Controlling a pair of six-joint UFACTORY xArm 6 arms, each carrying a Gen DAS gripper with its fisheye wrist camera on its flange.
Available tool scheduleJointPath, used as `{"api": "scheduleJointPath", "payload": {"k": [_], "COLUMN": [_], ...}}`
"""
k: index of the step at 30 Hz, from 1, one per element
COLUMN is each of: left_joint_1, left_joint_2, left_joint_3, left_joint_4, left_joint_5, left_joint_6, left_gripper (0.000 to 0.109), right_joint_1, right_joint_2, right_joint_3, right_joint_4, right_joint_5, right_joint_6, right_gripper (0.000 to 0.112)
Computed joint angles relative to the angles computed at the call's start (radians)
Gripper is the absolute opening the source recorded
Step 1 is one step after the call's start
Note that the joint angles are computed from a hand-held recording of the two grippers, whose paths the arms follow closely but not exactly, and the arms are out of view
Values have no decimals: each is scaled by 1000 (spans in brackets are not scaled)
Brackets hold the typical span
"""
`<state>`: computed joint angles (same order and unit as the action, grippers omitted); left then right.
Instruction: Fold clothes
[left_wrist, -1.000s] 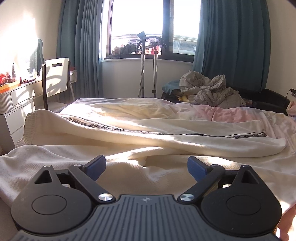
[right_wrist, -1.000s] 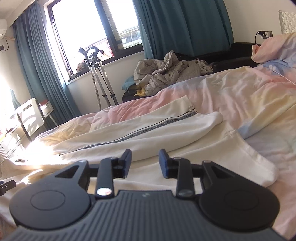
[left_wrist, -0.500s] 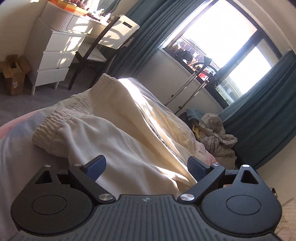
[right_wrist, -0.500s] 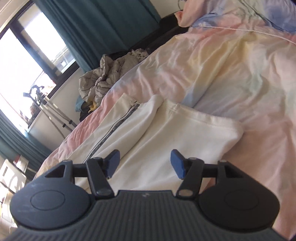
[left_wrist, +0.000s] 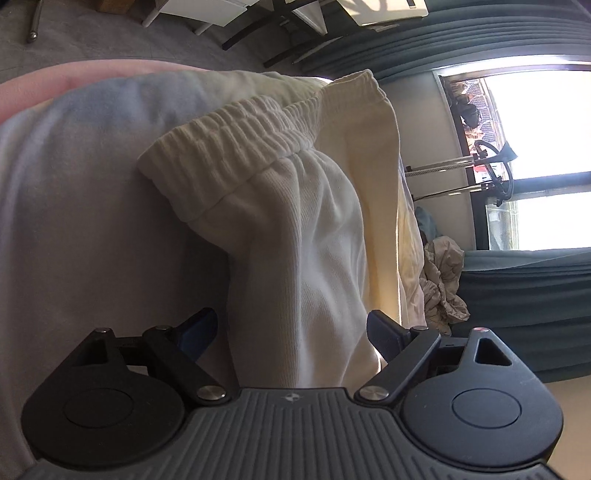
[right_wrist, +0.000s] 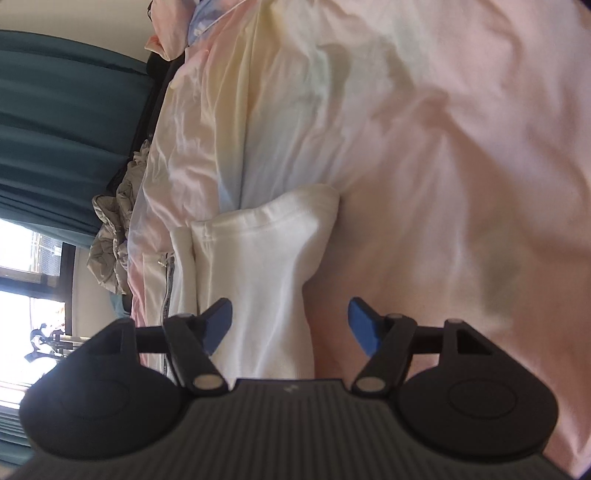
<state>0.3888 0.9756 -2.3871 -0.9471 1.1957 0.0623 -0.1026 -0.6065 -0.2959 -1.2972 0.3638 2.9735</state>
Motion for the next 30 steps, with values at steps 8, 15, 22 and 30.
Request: {"api": "scheduleJointPath", "payload": {"k": [8, 15, 22, 30], "left_joint_1": [-15, -14, 11, -8], "left_joint_2": [135, -74, -271, -170], "left_joint_3": [-188, 141, 405, 175], "left_joint_4": [-8, -77, -200, -184], "left_joint_5": [42, -84, -136, -109], "left_joint_6": [-38, 111, 233, 139], "left_gripper": [48, 11, 7, 7], "right_joint_1": [-88, -59, 126, 64], "right_joint_2": [220, 266, 38, 83], "right_joint_3": [-136, -187, -99, -220], "right_joint_4": [-219, -249, -264, -343], "right_joint_5": [-76, 15, 322, 266], "right_joint_6": [53, 2, 0, -64], "right_gripper": [60, 4, 3, 3]}}
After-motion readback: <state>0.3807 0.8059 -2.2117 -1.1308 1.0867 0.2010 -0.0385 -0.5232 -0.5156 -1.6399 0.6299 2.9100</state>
